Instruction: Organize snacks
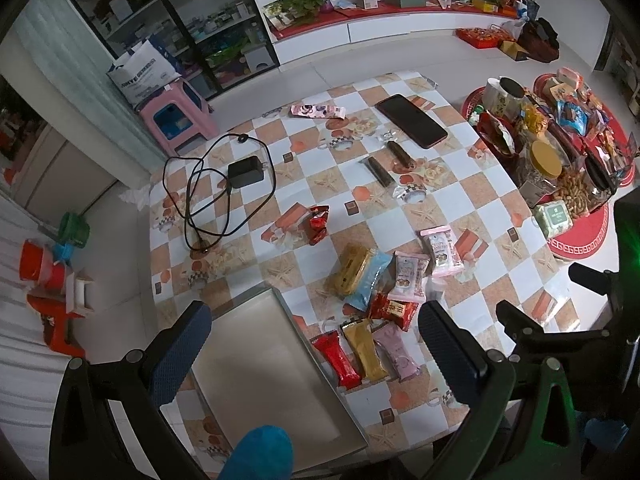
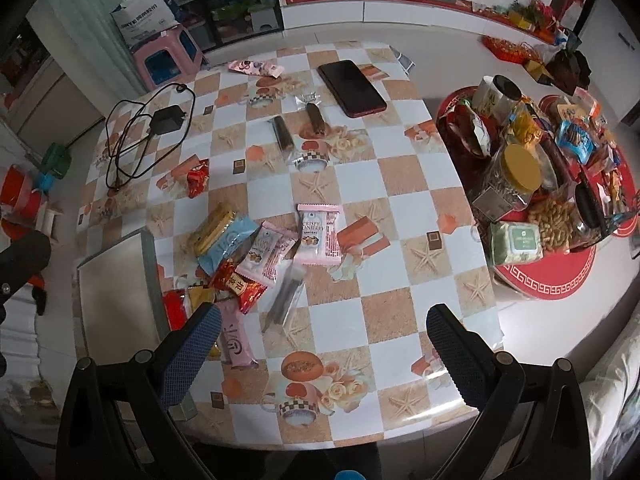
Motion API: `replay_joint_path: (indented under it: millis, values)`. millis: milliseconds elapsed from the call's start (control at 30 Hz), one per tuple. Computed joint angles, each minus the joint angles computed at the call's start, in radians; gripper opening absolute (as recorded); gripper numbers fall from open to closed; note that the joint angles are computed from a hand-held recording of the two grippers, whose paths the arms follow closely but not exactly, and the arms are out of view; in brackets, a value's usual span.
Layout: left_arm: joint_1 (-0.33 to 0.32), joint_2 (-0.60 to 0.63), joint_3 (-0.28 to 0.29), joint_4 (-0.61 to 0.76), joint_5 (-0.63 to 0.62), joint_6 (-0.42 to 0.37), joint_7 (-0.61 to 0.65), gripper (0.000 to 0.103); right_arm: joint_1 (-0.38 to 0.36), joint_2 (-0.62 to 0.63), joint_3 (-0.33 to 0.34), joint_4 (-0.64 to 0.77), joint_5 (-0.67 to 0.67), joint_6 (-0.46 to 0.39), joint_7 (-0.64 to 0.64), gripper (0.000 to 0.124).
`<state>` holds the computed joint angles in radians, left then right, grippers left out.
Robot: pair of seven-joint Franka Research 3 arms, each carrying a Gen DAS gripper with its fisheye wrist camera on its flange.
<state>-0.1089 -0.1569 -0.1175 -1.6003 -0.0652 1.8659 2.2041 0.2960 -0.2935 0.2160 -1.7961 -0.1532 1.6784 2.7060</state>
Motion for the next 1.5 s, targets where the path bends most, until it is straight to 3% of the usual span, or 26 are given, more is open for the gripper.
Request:
replay_joint_path:
  millis: [1500]
  values:
    - [0.0,-0.011,0.004,-0.009,-0.008,-0.003,0.019,0.103,0.015,0.017,0.002,0.027,0.0,-0.005,0.02,0.103]
